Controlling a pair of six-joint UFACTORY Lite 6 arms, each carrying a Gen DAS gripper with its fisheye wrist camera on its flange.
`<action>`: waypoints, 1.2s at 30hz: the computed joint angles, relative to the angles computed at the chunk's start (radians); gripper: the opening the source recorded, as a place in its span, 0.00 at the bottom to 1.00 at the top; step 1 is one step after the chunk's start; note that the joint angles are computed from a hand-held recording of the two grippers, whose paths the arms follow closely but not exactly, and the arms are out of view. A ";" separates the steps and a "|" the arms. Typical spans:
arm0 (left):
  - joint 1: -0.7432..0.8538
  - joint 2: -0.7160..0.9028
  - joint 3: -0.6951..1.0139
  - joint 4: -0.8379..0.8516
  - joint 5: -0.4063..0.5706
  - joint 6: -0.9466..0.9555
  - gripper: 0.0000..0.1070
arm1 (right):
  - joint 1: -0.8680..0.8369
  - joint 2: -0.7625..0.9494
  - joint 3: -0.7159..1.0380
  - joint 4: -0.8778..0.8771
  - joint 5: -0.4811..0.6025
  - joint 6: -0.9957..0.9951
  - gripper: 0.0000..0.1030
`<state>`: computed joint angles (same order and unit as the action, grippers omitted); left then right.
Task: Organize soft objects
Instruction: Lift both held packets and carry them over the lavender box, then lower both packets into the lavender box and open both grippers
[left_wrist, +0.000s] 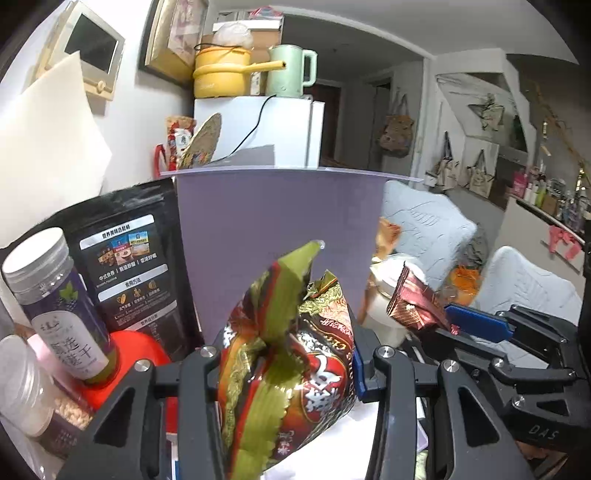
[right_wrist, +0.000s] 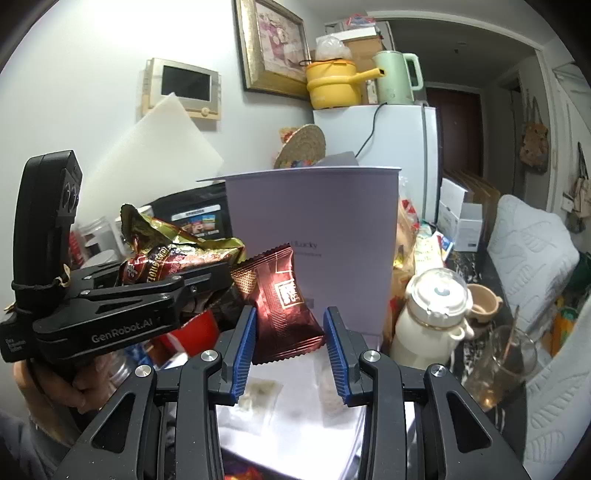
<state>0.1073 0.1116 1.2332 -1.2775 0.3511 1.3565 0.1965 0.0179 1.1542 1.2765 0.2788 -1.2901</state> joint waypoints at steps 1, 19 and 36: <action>-0.004 0.017 0.008 -0.005 -0.009 0.003 0.40 | -0.001 0.027 0.023 0.000 0.000 0.000 0.35; -0.099 0.330 0.248 0.552 -0.062 -0.555 0.40 | -0.062 0.257 0.157 -0.105 0.050 0.104 0.36; -0.091 0.592 0.505 0.880 0.092 -0.910 0.40 | -0.035 0.421 0.273 -0.477 0.019 0.470 0.36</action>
